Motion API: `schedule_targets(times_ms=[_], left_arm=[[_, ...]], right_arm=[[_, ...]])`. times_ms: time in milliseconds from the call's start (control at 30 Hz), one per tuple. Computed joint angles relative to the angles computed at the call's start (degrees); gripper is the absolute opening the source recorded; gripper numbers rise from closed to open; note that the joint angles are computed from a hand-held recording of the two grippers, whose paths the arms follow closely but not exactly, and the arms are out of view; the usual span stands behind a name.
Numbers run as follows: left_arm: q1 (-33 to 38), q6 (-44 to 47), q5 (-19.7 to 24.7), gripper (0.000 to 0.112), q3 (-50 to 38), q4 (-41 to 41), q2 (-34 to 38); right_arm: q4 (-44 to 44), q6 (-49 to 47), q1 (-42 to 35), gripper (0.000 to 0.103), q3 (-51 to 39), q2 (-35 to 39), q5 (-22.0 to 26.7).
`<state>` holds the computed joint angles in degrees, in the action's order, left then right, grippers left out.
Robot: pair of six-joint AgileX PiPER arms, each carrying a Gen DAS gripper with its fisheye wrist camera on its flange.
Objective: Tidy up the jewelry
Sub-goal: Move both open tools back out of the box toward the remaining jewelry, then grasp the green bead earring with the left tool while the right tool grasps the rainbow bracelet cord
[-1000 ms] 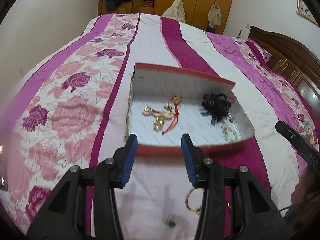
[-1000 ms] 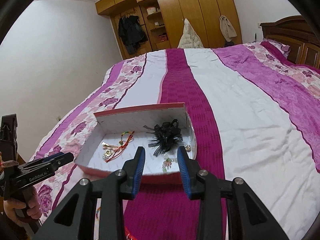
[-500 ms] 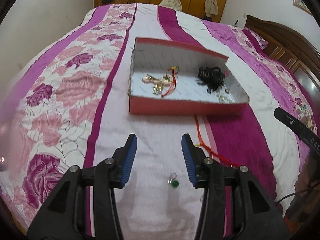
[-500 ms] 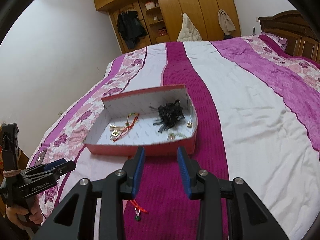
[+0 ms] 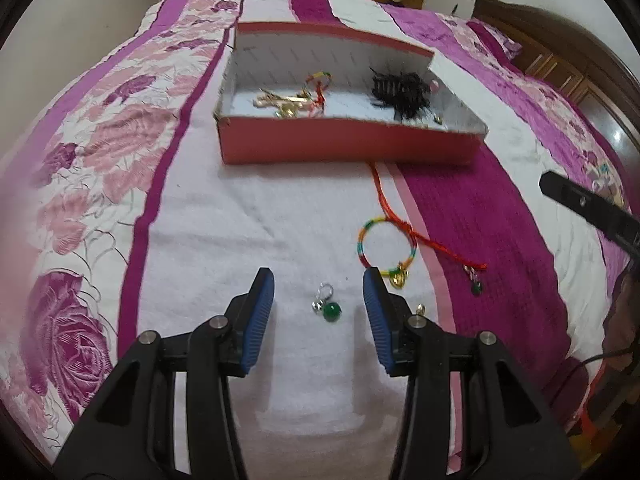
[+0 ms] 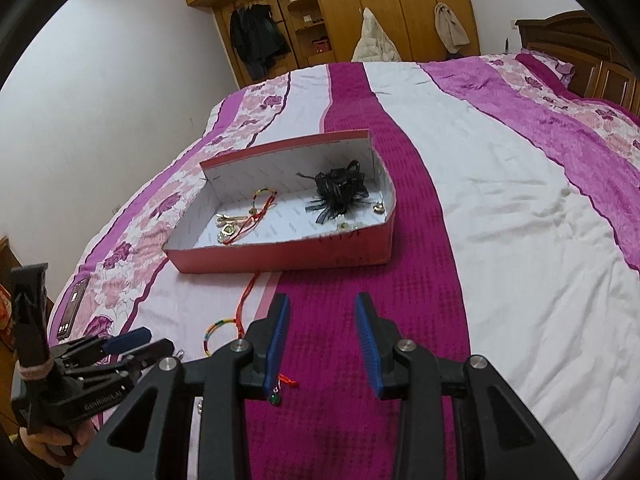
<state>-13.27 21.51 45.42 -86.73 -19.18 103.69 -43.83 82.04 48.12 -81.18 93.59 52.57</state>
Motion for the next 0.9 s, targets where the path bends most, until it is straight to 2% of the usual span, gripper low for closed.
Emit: schedule_targets(times_ms=[333,367,433,500,900], left_arm=[[-1.03,1.37,-0.92,0.035,1.85,1.09,1.25],[-1.01,1.76,-1.18,0.032,2.11,0.99,1.18],[-0.98,2.60,-1.40,0.018,2.39,0.82,1.22],[-0.72,3.85,-0.93,0.008,2.25,-0.10,1.46],[1.67,6.14,-0.71,0.007,0.06,-3.56,0.70]], right_arm=[[1.19,0.12,0.08,0.036,0.52,0.63,-0.79],[1.35,-0.02,0.01,0.036,0.57,0.66,-0.92],[1.69,-0.22,-0.07,0.036,0.48,0.89,-1.18],[2.01,-0.47,-0.15,0.036,0.26,1.16,-1.35],[6.68,-6.69,-1.04,0.036,-4.52,5.09,-2.93]])
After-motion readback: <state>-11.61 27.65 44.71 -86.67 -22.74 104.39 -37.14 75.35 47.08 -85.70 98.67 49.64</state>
